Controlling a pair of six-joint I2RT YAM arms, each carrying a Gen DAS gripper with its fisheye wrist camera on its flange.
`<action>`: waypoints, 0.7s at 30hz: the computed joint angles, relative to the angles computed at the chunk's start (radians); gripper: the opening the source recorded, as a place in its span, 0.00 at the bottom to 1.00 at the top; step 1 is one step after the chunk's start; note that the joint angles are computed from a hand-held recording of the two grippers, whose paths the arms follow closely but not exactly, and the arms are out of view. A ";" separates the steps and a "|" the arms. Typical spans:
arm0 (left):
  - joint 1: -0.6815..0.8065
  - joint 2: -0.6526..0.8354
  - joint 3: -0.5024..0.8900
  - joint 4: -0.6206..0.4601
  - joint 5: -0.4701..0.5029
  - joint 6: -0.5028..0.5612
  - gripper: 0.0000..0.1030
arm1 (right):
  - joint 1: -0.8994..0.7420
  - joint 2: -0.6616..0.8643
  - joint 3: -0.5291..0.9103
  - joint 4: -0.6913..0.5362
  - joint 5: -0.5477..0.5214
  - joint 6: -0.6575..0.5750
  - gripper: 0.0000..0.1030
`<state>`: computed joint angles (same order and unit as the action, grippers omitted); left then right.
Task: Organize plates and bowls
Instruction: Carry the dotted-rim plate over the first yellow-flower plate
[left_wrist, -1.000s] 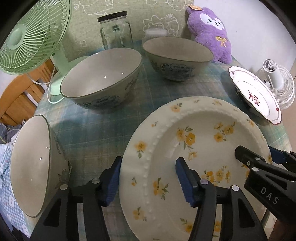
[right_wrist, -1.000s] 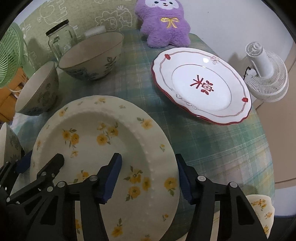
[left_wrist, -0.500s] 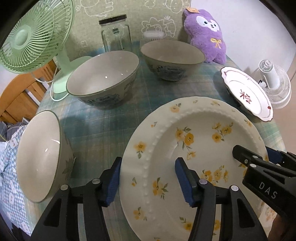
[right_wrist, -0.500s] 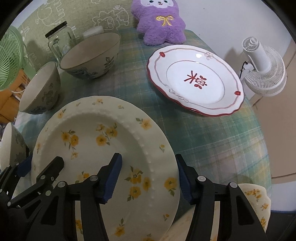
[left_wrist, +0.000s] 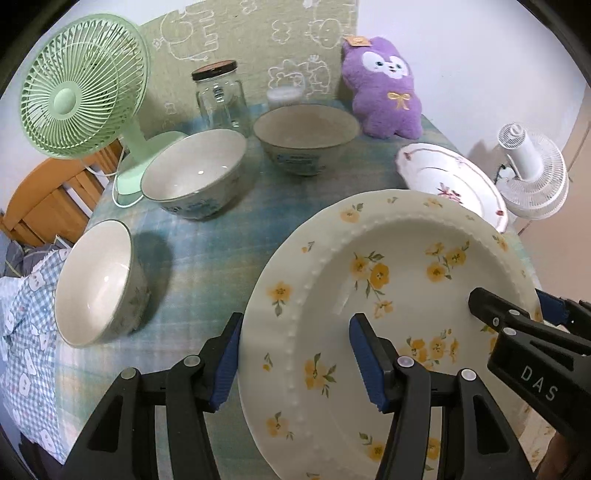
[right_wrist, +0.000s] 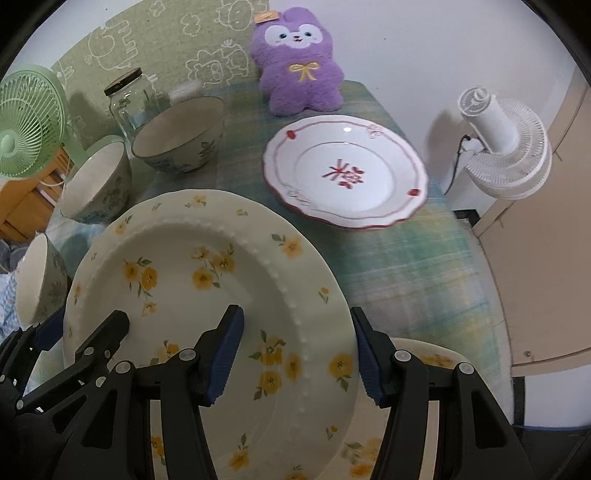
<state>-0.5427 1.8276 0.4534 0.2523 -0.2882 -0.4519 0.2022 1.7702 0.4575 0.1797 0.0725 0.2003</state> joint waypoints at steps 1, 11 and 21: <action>-0.019 -0.004 0.002 -0.009 -0.007 -0.017 0.57 | -0.008 -0.021 -0.020 0.001 0.004 -0.010 0.59; -0.255 0.030 0.041 -0.100 -0.070 -0.250 0.57 | -0.242 -0.150 -0.170 0.007 -0.074 -0.205 0.59; -0.433 0.128 0.130 -0.170 -0.101 -0.441 0.57 | -0.502 -0.160 -0.259 0.053 -0.151 -0.432 0.59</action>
<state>-0.9761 1.9551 0.5832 0.0822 -0.3887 -0.8932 -0.3003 1.6099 0.1987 0.2328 -0.0787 -0.2318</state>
